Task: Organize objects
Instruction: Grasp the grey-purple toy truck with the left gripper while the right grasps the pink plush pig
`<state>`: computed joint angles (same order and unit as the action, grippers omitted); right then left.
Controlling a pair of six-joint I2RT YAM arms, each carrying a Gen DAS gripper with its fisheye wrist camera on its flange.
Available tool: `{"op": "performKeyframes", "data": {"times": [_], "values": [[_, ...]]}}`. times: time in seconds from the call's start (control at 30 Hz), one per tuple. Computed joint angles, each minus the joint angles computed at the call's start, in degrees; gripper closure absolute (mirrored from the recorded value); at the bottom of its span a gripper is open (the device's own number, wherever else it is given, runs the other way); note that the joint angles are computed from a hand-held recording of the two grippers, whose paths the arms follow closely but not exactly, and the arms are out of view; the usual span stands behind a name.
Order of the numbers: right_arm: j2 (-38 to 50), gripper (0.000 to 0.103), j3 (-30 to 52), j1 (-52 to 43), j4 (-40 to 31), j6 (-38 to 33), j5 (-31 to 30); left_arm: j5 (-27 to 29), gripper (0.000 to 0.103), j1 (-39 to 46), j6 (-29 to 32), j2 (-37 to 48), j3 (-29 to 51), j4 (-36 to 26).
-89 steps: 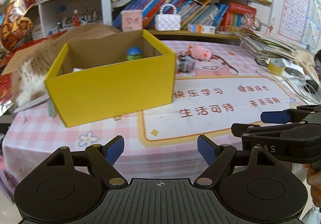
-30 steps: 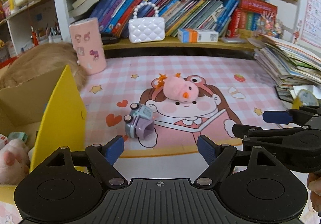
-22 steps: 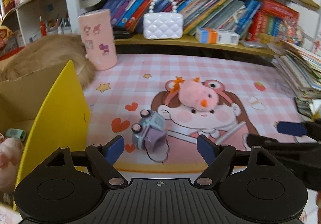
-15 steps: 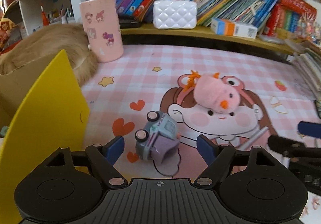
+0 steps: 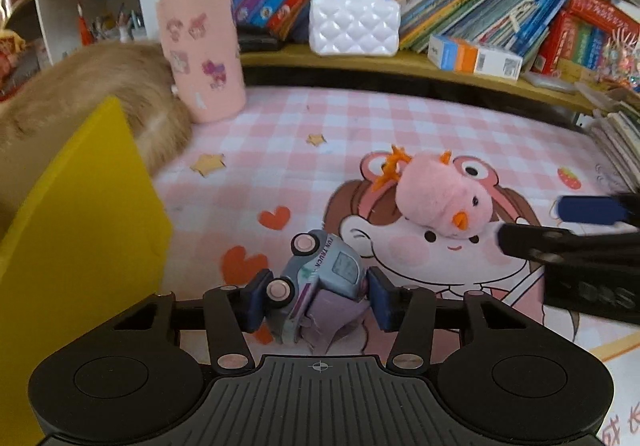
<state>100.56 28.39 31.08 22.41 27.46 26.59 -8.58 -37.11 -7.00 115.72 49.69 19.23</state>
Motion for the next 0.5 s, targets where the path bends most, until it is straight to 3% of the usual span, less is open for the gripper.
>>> {"op": "performKeyframes", "data": {"times": [0.2,0.5], "values": [[4.8,0.041,3.7,-3.4,3.8,-8.7,-6.0,1.8,0.054,2.4,-2.6,-11.6,-7.0,-0.4],[14.7,0.036,15.4,-4.4,1.0,-12.9,-8.2,4.0,0.054,2.3,-4.9,-26.5,-14.8,-5.3]]}}
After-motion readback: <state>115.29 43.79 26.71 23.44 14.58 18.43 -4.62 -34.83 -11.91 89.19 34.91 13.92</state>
